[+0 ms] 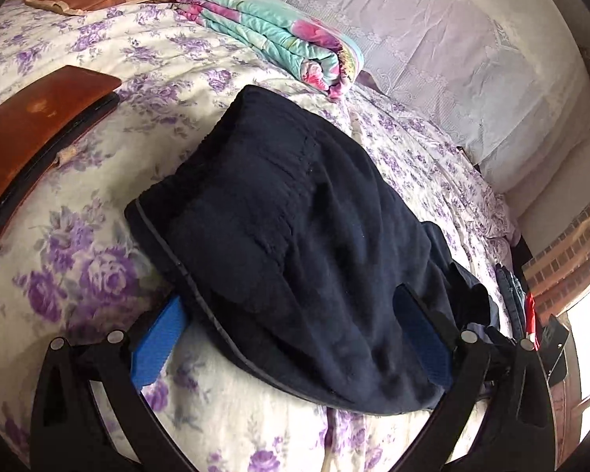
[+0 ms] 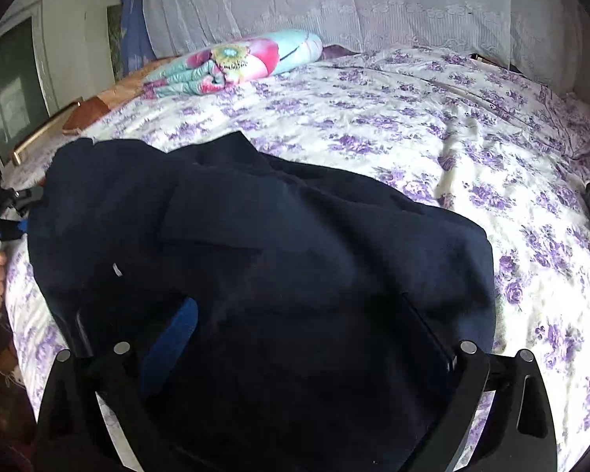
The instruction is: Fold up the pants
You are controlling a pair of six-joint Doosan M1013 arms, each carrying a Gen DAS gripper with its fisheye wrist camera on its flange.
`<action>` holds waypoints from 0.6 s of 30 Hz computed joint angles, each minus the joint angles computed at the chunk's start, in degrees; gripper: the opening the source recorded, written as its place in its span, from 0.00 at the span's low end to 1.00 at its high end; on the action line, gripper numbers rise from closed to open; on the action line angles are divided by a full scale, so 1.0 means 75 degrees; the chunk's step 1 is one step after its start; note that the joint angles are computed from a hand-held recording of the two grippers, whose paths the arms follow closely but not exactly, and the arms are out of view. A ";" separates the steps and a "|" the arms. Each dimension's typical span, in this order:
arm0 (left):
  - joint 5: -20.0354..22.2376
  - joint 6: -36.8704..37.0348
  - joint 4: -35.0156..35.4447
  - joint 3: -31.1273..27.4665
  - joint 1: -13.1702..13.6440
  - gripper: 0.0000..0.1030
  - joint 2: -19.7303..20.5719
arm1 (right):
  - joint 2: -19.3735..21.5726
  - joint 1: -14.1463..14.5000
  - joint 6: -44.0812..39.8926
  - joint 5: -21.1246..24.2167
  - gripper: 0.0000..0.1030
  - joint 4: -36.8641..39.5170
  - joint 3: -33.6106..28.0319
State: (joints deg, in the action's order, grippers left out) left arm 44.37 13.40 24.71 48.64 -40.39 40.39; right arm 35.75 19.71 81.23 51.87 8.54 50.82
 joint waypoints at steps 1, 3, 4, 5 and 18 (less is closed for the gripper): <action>-0.0184 -0.0095 0.0055 0.0114 0.0012 0.96 -0.0043 | 0.0002 0.0002 0.0011 -0.0004 0.97 0.0009 0.0017; -0.0393 -0.0182 0.0051 0.0288 0.0028 0.95 -0.0129 | -0.0031 0.0047 0.0080 -0.0093 0.97 -0.0188 0.0075; -0.0445 -0.0215 0.0012 0.0361 0.0020 0.95 -0.0177 | -0.0027 0.0062 0.0086 -0.0123 0.97 -0.0242 0.0073; -0.0493 -0.0375 0.0069 0.0446 -0.0002 0.95 -0.0235 | -0.0035 0.0061 0.0082 -0.0154 0.97 -0.0228 0.0094; 0.2273 -0.1039 0.0699 -0.1760 -0.0142 0.96 0.0913 | -0.0026 -0.0015 0.0108 -0.0166 0.97 0.0090 0.0095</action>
State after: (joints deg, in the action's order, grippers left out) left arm 61.42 5.61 29.95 35.44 -41.45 47.24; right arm 35.56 19.60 82.04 50.63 9.21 51.53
